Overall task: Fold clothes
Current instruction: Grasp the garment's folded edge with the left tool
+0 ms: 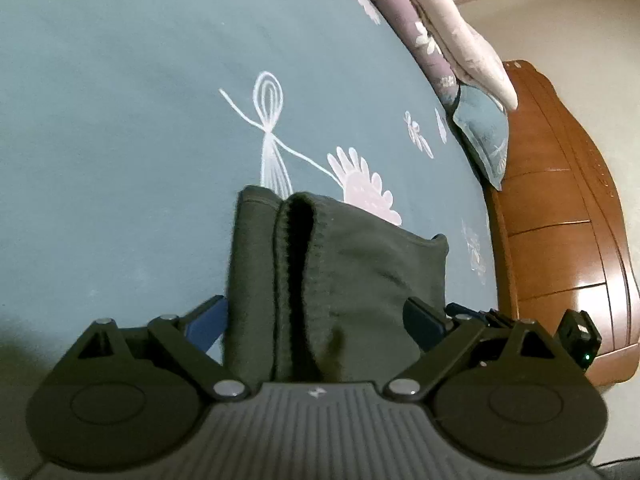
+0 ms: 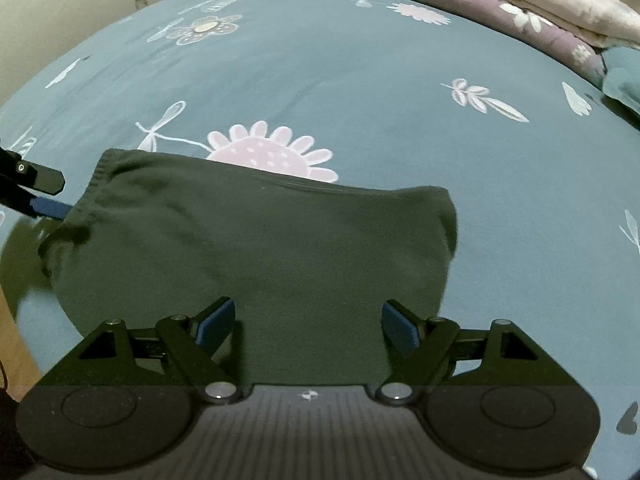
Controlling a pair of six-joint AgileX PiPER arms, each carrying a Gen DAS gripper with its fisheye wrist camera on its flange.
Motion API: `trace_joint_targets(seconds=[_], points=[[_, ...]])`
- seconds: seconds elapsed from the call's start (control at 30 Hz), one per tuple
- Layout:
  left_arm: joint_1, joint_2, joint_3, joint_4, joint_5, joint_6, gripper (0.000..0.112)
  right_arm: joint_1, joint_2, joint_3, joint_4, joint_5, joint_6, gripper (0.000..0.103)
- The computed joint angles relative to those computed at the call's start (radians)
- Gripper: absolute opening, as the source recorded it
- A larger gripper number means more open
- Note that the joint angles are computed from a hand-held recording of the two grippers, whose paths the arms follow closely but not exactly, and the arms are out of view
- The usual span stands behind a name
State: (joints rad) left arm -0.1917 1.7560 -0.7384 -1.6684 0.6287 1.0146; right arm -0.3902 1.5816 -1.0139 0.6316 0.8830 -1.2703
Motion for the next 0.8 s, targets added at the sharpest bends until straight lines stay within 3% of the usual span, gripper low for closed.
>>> trace_joint_targets(seconds=[0.27,0.47,0.57,0.8], points=[[0.003,0.138,-0.184,0.117,0.06,-0.044,0.096,-0.027,-0.013,0.003,0.025,-0.005,0.057,0.084],[0.063,0.118,-0.048,0.058,0.218,0.039,0.096,-0.053,-0.036,0.002,0.014,0.005,0.104,0.084],[0.079,0.154,-0.053,0.031,0.267,0.073,0.096,-0.099,-0.046,0.006,0.018,0.033,0.13,0.084],[0.019,0.26,-0.301,0.166,0.228,-0.079,0.1,-0.2,0.014,-0.039,0.113,0.148,0.201,0.086]])
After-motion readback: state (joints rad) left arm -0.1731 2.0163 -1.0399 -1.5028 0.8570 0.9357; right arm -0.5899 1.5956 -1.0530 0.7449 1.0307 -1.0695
